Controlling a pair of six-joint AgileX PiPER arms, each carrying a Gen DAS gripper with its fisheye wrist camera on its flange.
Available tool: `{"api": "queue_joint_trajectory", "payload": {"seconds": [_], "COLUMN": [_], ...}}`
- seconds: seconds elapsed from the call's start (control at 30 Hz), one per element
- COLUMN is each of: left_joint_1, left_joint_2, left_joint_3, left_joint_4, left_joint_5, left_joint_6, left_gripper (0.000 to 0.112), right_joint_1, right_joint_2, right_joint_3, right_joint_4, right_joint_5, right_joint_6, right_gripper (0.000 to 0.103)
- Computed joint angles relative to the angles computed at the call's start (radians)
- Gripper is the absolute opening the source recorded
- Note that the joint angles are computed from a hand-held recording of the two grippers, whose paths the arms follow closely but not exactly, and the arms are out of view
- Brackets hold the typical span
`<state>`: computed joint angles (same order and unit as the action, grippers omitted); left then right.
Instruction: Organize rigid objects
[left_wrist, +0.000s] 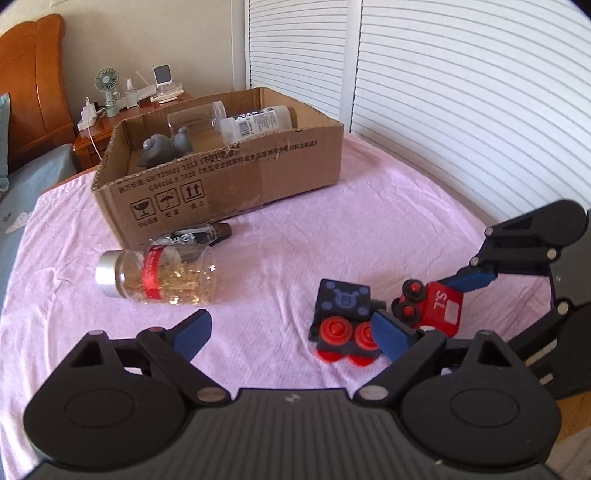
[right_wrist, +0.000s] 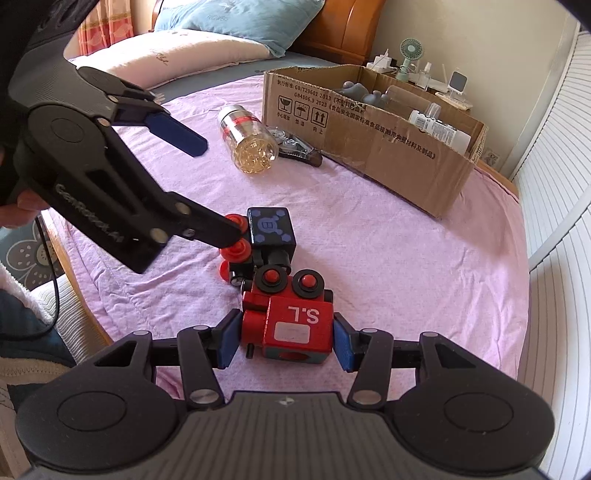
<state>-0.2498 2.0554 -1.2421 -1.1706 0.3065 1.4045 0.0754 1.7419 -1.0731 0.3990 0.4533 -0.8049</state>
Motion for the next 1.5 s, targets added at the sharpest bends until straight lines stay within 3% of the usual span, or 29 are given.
{"api": "queue_joint_trajectory", "payload": {"seconds": [0.1, 0.4, 0.63, 0.73, 1.0, 1.3, 1.5], "left_joint_1": [0.002, -0.010, -0.014, 0.002, -0.001, 0.006, 0.013], "left_joint_2": [0.021, 0.028, 0.015, 0.018, 0.013, 0.017, 0.020], "left_joint_3": [-0.029, -0.034, -0.015, -0.023, -0.009, -0.012, -0.016], "left_joint_4": [0.025, 0.000, -0.029, -0.037, -0.089, -0.079, -0.079], "left_joint_5": [0.036, 0.042, 0.055, 0.115, 0.102, 0.077, 0.080], "left_joint_6": [-0.048, -0.034, 0.029, 0.044, 0.100, 0.053, 0.033], "left_gripper": [0.086, 0.073, 0.070, 0.050, 0.036, 0.036, 0.038], "right_joint_1": [0.000, 0.013, 0.031, 0.039, 0.065, 0.104, 0.095], "right_joint_2": [-0.002, 0.006, 0.014, 0.015, 0.016, 0.012, 0.001], "right_joint_3": [0.003, -0.007, -0.009, -0.011, -0.013, -0.003, 0.003], "right_joint_4": [-0.003, -0.034, -0.074, -0.099, -0.187, -0.314, -0.293], "right_joint_5": [-0.001, -0.007, -0.032, -0.036, -0.049, -0.072, -0.055], "right_joint_6": [0.008, 0.065, 0.116, 0.146, 0.264, 0.453, 0.455], "right_gripper": [0.056, 0.057, 0.057, 0.057, 0.057, 0.057, 0.056]}}
